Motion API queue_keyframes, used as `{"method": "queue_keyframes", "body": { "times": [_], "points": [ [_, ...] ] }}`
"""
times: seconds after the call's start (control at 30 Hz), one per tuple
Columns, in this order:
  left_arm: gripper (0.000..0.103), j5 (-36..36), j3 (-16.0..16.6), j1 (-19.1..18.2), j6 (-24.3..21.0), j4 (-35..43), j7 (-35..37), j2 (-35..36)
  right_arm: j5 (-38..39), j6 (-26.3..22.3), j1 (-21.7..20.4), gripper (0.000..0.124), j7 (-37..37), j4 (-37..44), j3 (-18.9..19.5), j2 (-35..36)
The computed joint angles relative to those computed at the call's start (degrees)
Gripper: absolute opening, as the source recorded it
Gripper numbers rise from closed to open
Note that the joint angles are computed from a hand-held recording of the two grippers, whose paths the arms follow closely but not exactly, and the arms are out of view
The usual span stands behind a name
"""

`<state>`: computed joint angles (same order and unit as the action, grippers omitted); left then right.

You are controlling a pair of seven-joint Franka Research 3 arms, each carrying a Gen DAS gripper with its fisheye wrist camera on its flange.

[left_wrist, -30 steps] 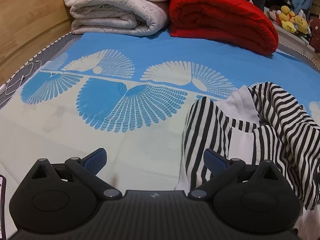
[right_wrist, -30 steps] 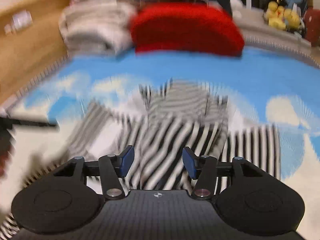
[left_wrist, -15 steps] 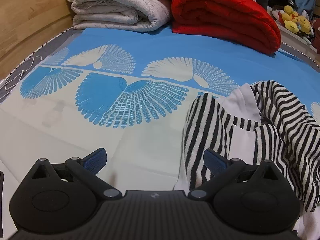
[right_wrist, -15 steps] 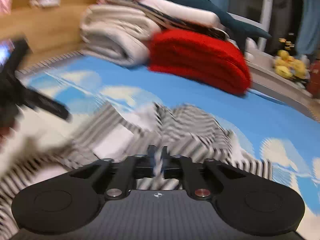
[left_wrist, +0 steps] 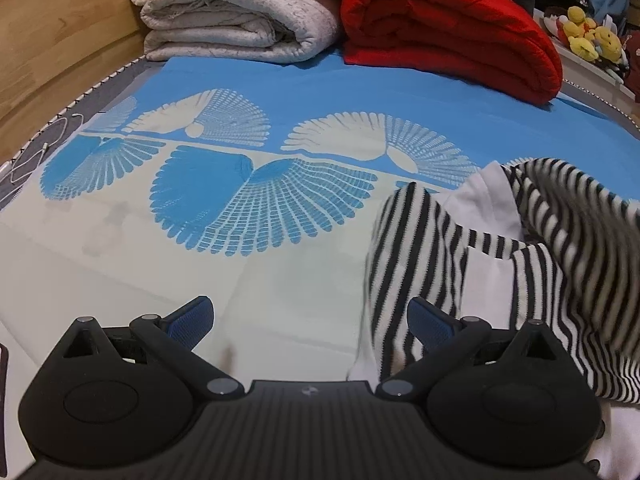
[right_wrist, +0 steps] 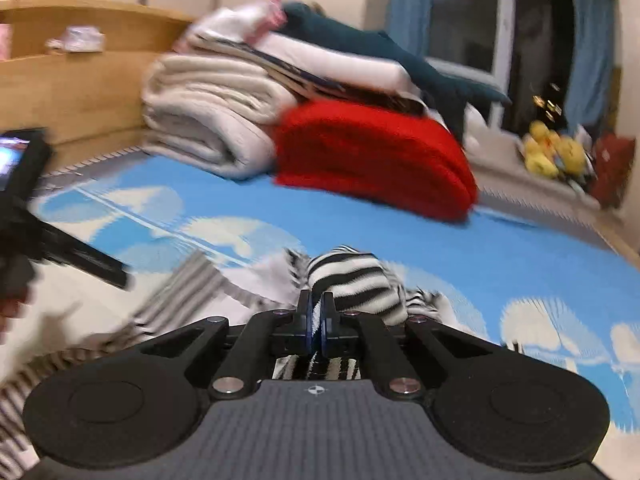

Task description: Fold small clothes

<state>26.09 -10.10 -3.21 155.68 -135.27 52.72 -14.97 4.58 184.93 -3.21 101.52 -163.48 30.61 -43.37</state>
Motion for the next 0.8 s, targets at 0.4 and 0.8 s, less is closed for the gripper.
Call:
{"method": "queue_keyframes", "body": {
  "times": [0.4,0.8],
  "points": [
    [0.103,-30.62,6.56,-15.02,7.8,3.06,23.7,4.13,7.58,-5.77,4.38,0.062,7.53,2.82,-17.11,4.63],
    [0.009,-37.33,0.67,-13.15,-0.03,14.64,28.39,14.17,12.34,-10.52,9.37,0.003,6.26,8.6,-23.88,15.73]
  ]
}}
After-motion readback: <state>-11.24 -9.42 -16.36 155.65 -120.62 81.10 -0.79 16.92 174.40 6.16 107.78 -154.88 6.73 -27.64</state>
